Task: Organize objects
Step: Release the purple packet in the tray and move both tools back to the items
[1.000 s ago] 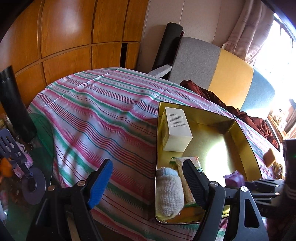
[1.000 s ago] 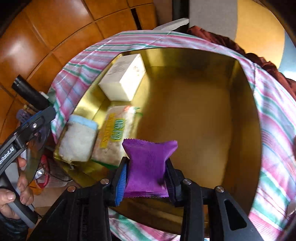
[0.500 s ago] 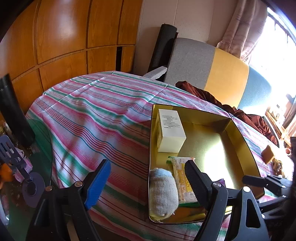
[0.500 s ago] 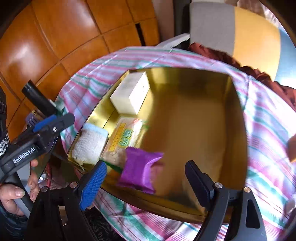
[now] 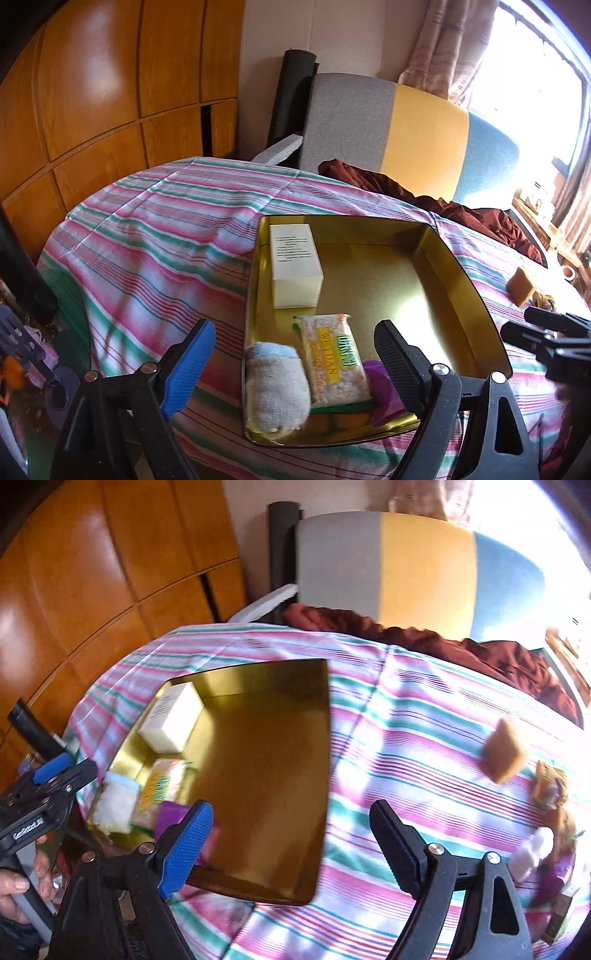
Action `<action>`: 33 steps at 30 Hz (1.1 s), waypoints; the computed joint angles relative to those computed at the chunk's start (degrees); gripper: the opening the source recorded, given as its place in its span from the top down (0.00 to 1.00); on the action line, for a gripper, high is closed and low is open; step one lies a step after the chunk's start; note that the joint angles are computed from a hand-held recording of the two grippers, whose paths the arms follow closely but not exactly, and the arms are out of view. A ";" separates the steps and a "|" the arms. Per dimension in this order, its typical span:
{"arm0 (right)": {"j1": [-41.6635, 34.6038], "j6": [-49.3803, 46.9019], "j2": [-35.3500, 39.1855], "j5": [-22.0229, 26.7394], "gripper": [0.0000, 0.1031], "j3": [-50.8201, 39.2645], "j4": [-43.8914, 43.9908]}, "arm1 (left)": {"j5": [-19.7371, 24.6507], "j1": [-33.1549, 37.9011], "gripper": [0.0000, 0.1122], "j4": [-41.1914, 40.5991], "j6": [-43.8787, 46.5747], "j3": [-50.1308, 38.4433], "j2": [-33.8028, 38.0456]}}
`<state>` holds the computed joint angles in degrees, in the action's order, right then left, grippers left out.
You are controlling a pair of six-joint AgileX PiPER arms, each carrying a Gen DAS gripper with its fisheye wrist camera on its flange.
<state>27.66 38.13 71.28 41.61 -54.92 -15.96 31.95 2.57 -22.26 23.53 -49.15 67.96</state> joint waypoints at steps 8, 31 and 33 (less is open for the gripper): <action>-13.22 -6.14 -6.11 2.14 0.14 3.63 1.42 | 0.03 -7.66 0.21 5.07 -5.23 -1.91 0.13; -89.80 -53.53 -3.46 -1.62 0.14 4.94 46.00 | 1.02 -36.38 0.15 22.23 -24.35 -13.01 10.35; -94.19 -56.03 -2.01 0.95 0.14 4.70 50.39 | 1.55 -38.85 0.15 23.36 -26.02 -14.72 12.31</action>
